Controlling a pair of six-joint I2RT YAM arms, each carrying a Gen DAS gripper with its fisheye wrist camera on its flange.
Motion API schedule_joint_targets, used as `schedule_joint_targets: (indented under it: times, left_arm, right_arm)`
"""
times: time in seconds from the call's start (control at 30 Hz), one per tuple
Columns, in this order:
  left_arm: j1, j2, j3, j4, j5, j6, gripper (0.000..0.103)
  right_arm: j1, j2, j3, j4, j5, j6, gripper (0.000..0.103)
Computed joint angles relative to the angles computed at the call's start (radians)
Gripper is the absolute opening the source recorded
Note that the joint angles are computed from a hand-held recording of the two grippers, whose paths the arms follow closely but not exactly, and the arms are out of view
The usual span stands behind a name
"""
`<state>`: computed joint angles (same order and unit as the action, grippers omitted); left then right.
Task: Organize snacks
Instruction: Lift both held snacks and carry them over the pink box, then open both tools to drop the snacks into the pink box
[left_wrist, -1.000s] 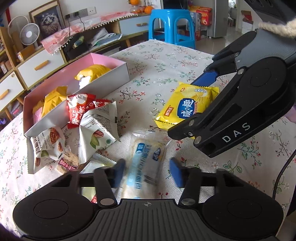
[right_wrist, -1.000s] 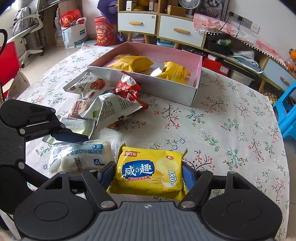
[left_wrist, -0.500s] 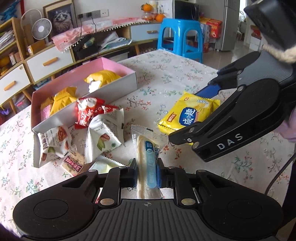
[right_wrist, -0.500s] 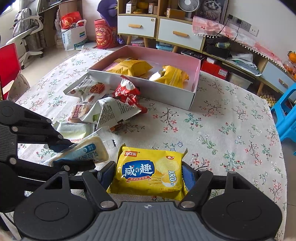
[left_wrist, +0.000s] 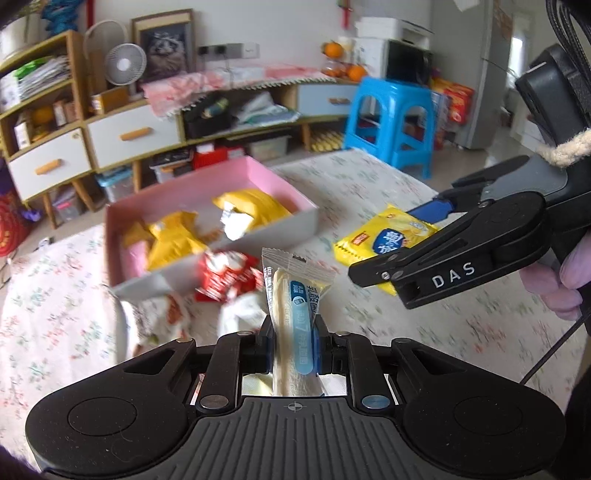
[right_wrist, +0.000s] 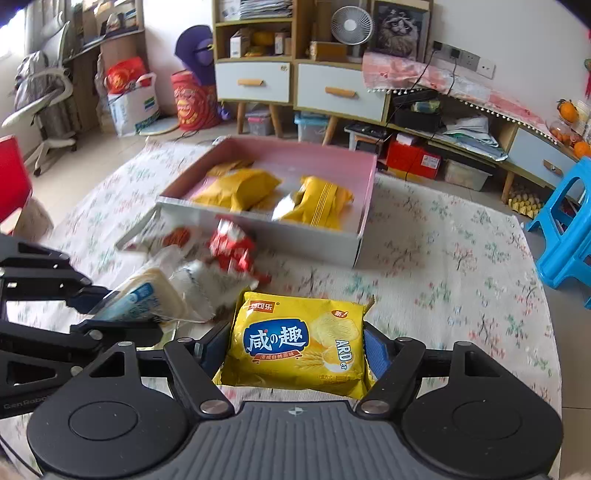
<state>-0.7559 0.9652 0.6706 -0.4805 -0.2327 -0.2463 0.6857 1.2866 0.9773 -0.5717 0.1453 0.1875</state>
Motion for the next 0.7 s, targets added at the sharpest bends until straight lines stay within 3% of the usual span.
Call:
schedule_joint_targets:
  times: [0.2, 0.43, 0.7]
  left_arm:
    - [0.175, 0.067, 0.067, 0.034, 0.092, 0.019, 0.016]
    - [0.370, 0.261, 0.180, 0.122, 0.221, 0.019, 0.016]
    - [0.485, 0.480, 0.299, 0.220, 0.259, -0.034, 0.016]
  right_arm:
    - [-0.046, 0.111, 0.107, 0.039, -0.010, 0.005, 0.063]
    - [-0.116, 0.250, 0.210, 0.096, -0.027, 0.035, 0.063]
    - [-0.160, 0.416, 0.345, 0.142, -0.049, 0.072, 0.063]
